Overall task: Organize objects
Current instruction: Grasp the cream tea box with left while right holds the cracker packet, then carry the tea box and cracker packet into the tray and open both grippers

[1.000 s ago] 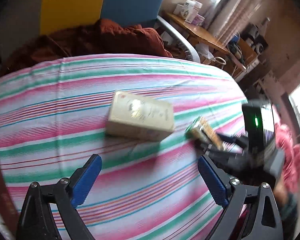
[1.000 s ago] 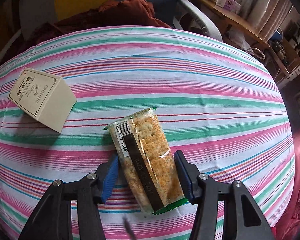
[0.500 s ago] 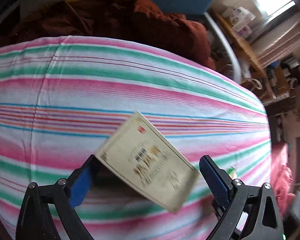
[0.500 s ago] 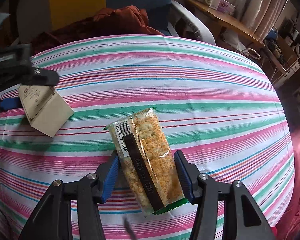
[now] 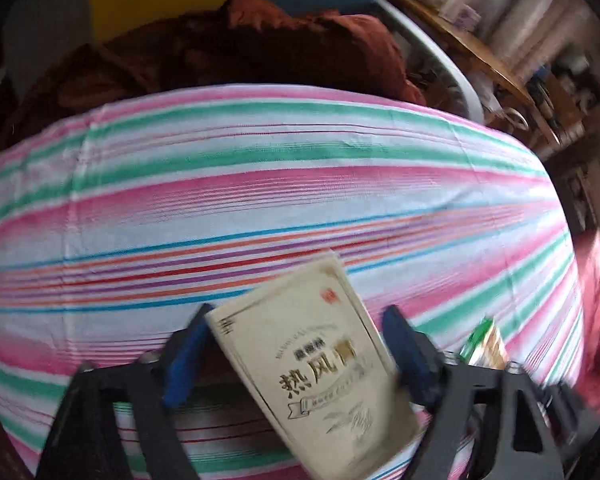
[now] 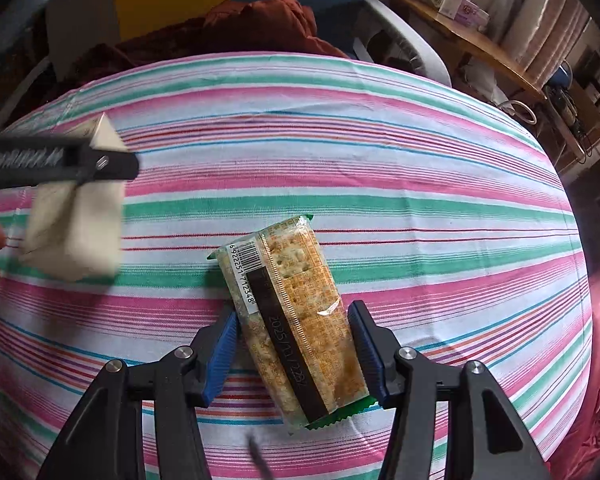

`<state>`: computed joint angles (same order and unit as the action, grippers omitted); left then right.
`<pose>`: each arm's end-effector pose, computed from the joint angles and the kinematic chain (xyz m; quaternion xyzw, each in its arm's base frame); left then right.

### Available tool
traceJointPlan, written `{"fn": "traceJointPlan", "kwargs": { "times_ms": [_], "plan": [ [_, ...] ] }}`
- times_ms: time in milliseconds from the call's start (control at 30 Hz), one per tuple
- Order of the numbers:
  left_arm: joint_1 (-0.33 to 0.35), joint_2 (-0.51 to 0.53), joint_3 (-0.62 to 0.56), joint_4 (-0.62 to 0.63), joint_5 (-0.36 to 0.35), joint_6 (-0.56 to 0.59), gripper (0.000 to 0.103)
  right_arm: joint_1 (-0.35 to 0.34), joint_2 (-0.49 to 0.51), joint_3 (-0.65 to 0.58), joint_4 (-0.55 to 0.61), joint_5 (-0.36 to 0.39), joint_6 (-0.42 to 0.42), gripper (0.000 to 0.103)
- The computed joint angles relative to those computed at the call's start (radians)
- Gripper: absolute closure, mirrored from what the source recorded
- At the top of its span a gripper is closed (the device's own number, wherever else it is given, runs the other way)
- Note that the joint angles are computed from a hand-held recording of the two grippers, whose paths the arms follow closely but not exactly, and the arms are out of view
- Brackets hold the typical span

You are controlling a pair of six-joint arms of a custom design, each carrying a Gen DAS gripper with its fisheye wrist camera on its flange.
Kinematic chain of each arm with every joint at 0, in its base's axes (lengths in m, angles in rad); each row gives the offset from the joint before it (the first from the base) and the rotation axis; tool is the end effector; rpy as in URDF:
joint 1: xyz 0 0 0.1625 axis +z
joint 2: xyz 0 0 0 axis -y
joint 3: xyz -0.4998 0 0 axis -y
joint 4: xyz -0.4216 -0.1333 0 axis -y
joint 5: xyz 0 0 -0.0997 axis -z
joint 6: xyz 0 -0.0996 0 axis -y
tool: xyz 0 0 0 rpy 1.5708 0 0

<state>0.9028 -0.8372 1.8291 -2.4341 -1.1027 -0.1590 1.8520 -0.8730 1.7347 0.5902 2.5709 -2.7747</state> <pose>-0.2644 -0.6229 0.0799 0.2588 0.9357 -0.0358 0.2370 0.1871 -0.4696 0.1603 -0.0660 -0.8740 0.2018 0.4371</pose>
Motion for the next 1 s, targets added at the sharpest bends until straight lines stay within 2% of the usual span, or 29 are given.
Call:
{"fn": "traceJointPlan", "kwargs": {
  "times_ms": [67,200,333,467,567,733,1000],
  "plan": [
    [0.003,-0.031,0.033,-0.017,0.004,0.083,0.051,0.002,-0.004,0.002,-0.02,-0.015,-0.037,0.048],
    [0.006,-0.122,0.152,-0.079,0.021,0.207,0.051,0.016,-0.018,0.013,-0.099,-0.075,-0.177,0.048],
    [-0.01,-0.237,0.303,-0.153,0.046,0.29,0.051,0.024,-0.009,0.011,-0.116,-0.137,-0.264,0.048],
    [-0.039,-0.346,0.463,-0.258,0.103,0.368,0.051,0.033,0.034,-0.009,-0.076,-0.128,-0.263,0.048],
    [-0.049,-0.373,0.508,-0.295,0.104,0.371,0.051,0.035,0.037,-0.009,-0.081,-0.124,-0.265,0.048],
    [-0.052,-0.356,0.531,-0.371,0.098,0.363,0.051,0.04,0.047,-0.011,-0.084,-0.105,-0.261,0.048],
    [-0.045,-0.339,0.552,-0.485,0.089,0.415,0.049,0.03,0.04,-0.004,-0.1,-0.118,-0.266,0.048]
  ]
}}
